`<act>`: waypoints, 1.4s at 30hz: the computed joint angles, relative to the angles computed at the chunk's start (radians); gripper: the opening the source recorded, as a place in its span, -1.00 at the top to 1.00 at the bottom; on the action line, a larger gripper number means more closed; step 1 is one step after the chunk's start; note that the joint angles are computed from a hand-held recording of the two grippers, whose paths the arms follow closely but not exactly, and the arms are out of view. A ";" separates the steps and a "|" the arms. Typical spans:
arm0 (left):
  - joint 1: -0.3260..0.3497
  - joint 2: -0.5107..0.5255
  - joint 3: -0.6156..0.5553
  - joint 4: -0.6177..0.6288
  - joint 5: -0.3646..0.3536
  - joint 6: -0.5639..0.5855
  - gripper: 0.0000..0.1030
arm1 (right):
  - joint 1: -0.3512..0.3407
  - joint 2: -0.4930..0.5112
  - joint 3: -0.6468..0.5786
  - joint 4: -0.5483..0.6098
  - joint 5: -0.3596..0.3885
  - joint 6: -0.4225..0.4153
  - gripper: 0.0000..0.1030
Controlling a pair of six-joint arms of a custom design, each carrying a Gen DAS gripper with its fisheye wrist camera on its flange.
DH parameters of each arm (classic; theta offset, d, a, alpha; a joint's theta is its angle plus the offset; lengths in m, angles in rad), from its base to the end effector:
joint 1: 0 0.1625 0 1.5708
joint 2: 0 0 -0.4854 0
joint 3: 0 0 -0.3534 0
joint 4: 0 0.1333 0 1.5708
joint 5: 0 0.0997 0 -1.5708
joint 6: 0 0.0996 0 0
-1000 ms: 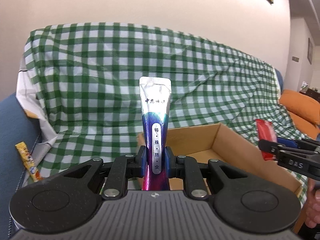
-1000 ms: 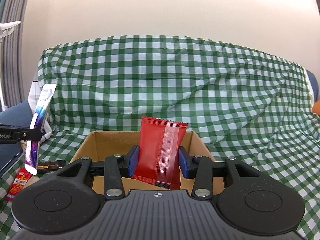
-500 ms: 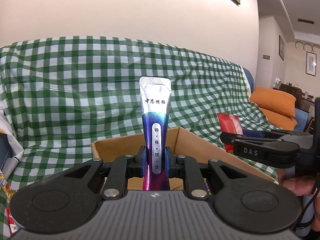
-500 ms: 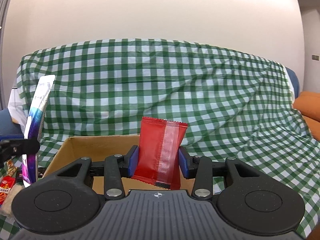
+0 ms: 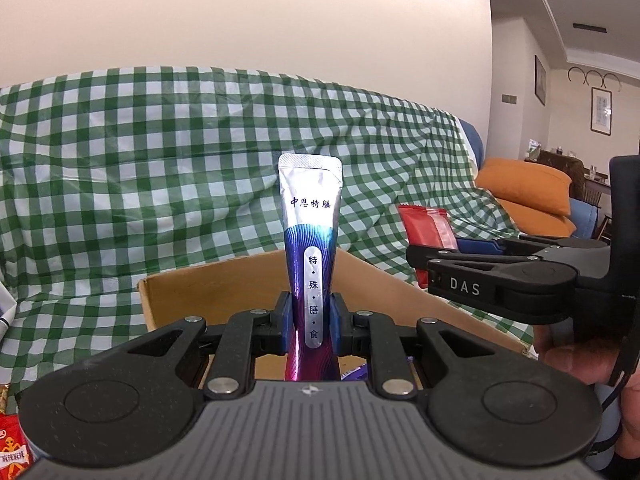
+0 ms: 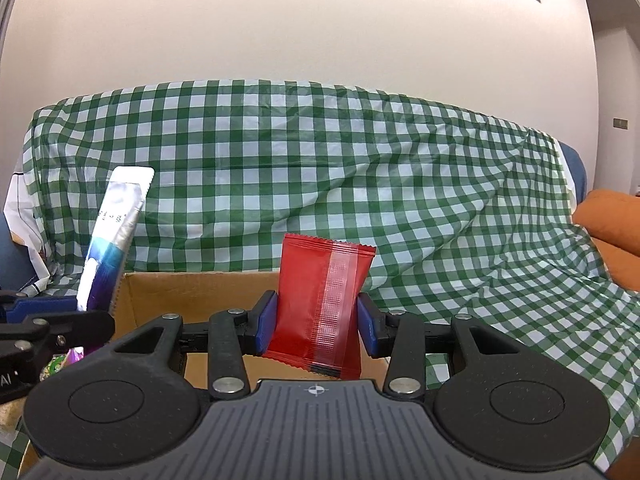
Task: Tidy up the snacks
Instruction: 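Lower both snacks into the box and open both tools, then move both open tools back toward the snack pile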
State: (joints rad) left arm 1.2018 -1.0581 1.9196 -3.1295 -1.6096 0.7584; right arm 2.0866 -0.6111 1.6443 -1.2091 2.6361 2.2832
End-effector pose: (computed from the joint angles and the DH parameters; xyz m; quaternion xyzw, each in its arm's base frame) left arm -0.0988 -0.6143 0.3050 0.5077 0.7908 -0.3386 0.0482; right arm 0.3575 -0.5370 0.0477 0.0500 -0.6746 0.5950 0.4339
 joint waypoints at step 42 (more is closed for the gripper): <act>0.146 0.104 -0.611 0.642 0.492 -0.324 0.79 | 0.052 0.241 -0.498 0.871 -0.308 0.372 0.29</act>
State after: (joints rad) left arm 1.3479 -0.9540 1.3081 -2.4871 -1.1179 0.4341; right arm 2.1381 -0.3703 1.1464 -0.3384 2.3283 2.6553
